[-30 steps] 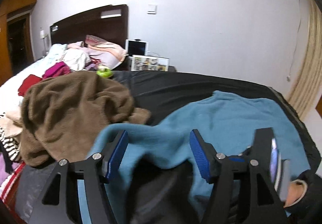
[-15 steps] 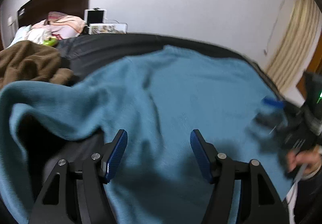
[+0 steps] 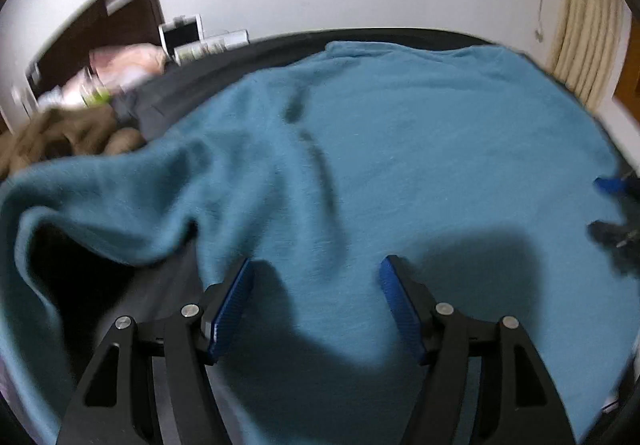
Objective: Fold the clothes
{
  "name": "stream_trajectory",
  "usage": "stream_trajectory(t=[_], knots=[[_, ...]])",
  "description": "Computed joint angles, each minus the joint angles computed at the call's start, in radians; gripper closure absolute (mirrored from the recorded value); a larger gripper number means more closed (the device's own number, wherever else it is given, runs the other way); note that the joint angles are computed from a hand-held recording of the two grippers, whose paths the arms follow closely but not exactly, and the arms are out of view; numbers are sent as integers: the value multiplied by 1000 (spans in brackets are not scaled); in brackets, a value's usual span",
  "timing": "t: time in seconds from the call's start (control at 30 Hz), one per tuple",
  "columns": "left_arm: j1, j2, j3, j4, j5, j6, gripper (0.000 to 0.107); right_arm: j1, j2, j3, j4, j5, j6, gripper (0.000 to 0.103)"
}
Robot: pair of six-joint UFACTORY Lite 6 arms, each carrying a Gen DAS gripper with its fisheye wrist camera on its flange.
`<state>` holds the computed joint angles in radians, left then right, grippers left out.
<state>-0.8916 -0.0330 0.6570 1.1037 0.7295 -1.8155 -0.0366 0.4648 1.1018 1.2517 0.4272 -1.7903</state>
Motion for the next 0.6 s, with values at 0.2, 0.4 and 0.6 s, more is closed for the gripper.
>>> stream_trajectory(t=[0.2,0.4,0.6], knots=[[-36,2,-17,0,121,49,26,96,-116,-172,141,-49,-165,0],[-18,-39,-42,-17,102,64,26,-30,-116,-147,18,133,-84,0],[-6,-79,-64,-53,101,137,26,-299,-126,-30,53,275,-56,0]])
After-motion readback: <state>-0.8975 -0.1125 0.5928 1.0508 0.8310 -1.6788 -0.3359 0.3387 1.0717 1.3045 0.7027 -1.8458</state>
